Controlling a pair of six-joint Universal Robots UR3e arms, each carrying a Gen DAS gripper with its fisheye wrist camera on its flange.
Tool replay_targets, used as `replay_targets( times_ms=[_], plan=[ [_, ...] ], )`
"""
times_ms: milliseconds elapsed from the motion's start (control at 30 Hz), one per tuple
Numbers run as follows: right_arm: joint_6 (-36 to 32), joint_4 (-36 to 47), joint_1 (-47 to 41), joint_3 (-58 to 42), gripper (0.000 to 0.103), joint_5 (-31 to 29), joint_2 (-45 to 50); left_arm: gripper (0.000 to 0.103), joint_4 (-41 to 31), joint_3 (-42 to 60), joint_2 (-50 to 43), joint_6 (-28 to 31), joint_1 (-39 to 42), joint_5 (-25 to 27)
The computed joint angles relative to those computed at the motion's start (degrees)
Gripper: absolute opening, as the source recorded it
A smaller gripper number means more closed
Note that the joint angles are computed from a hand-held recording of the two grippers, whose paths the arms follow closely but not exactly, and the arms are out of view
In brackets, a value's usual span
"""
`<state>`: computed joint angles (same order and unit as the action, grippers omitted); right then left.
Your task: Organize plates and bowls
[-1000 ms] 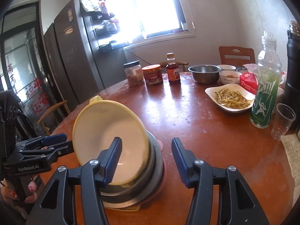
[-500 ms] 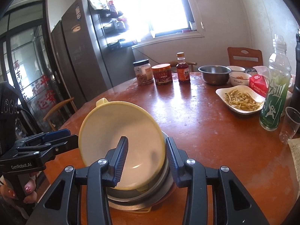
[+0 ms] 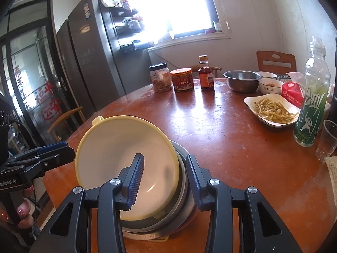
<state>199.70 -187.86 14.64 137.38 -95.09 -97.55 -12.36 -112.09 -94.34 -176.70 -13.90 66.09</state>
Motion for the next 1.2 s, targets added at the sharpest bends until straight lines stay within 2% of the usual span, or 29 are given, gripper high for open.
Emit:
replay_targets(
  times_ms=[67,100,200,467,600,767,967,1200],
  plan=[
    [-0.07,-0.04,-0.20,-0.25,0.043,0.34,0.25,0.071,0.19,-0.76,0.96,1.50,0.78,-3.48],
    [0.02,-0.03,-0.28,-0.41,0.043,0.47,0.40,0.071,0.16,-0.67,0.99,1.99,0.38,-3.57],
    [0.25,-0.05,-0.29,-0.86,0.043,0.56,0.91,0.071,-0.74,1.74,-1.06,2.94,-2.61,-0.25],
    [0.20,0.66,-1.01,-0.64,0.043,1.07,0.45,0.071,-3.47,7.44,-8.38,2.82,-6.15,3.50],
    [-0.11,0.72,-1.78,-0.36,0.043,1.88,0.29,0.071,-4.92,9.48,-10.97,2.82,-5.76,2.34],
    [-0.21,1.12,-1.29,-0.61,0.043,1.81,0.36,0.061,-6.14,11.25,-12.96,3.63,-4.63,-0.26],
    [0.01,1.11,-1.83,0.12,0.043,2.50,-0.20,0.060,-6.73,14.85,-15.63,3.66,-5.23,1.25],
    [0.63,2.15,-1.81,1.12,0.043,1.57,-2.04,0.061,-6.47,14.51,-15.54,3.69,-5.62,2.27]
  ],
)
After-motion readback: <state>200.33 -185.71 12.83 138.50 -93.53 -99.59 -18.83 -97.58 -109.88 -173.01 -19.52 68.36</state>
